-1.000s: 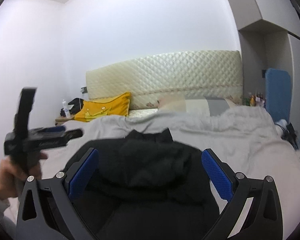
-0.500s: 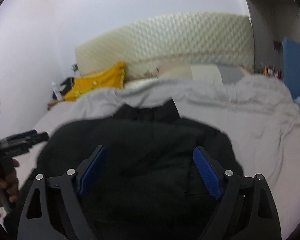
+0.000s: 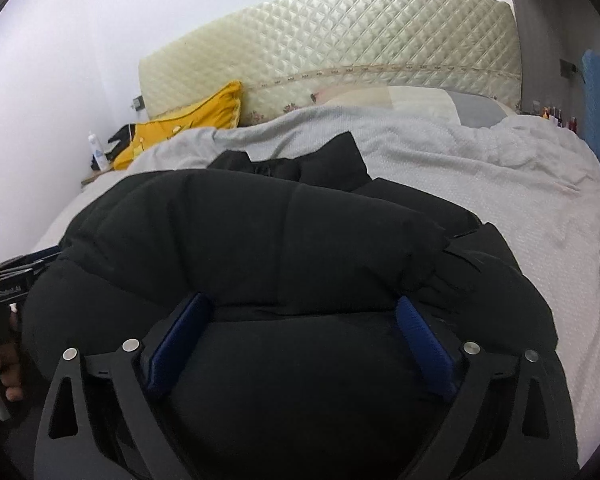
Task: Fold large clothes
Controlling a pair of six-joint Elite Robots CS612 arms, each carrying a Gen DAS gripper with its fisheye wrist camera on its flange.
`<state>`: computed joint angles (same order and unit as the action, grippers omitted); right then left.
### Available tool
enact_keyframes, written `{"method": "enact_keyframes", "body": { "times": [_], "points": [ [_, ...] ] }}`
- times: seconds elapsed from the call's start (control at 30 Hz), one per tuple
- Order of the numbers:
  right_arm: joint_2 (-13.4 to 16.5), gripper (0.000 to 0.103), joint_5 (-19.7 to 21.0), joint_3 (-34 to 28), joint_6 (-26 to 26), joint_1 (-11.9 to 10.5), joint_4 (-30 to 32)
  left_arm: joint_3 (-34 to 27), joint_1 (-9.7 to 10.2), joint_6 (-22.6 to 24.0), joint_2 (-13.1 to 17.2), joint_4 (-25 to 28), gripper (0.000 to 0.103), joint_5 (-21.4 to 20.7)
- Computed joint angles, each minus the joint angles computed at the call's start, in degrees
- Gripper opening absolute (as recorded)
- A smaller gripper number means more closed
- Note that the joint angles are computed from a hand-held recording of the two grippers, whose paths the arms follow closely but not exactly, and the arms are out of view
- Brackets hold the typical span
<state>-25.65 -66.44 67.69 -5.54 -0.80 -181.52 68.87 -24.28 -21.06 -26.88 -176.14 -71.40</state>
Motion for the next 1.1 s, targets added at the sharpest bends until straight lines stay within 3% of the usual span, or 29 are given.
{"method": "enact_keyframes", "body": {
  "times": [0.37, 0.57, 0.73, 1.1],
  "points": [
    [2.90, 0.099, -0.89, -4.80, -0.72, 0.34, 4.97, -3.97, -0.22, -0.77, 2.68, 2.72, 0.087, 2.15],
    [0.95, 0.097, -4.13, -3.35, -2.50, 0.82, 8.05, -1.38, -0.64, -3.98, -0.85, 6.57, 0.087, 1.49],
    [-4.17, 0.095, -1.01, 2.30, -0.25, -0.27, 5.52, 3.76, -2.22, -1.59, -6.25, 3.59, 0.087, 4.54],
    [-21.29, 0.095, 4.39, 20.03, 3.03, -3.23, -11.36, 18.39, -7.11, -0.10, -21.96, -7.25, 0.087, 10.46]
  ]
}}
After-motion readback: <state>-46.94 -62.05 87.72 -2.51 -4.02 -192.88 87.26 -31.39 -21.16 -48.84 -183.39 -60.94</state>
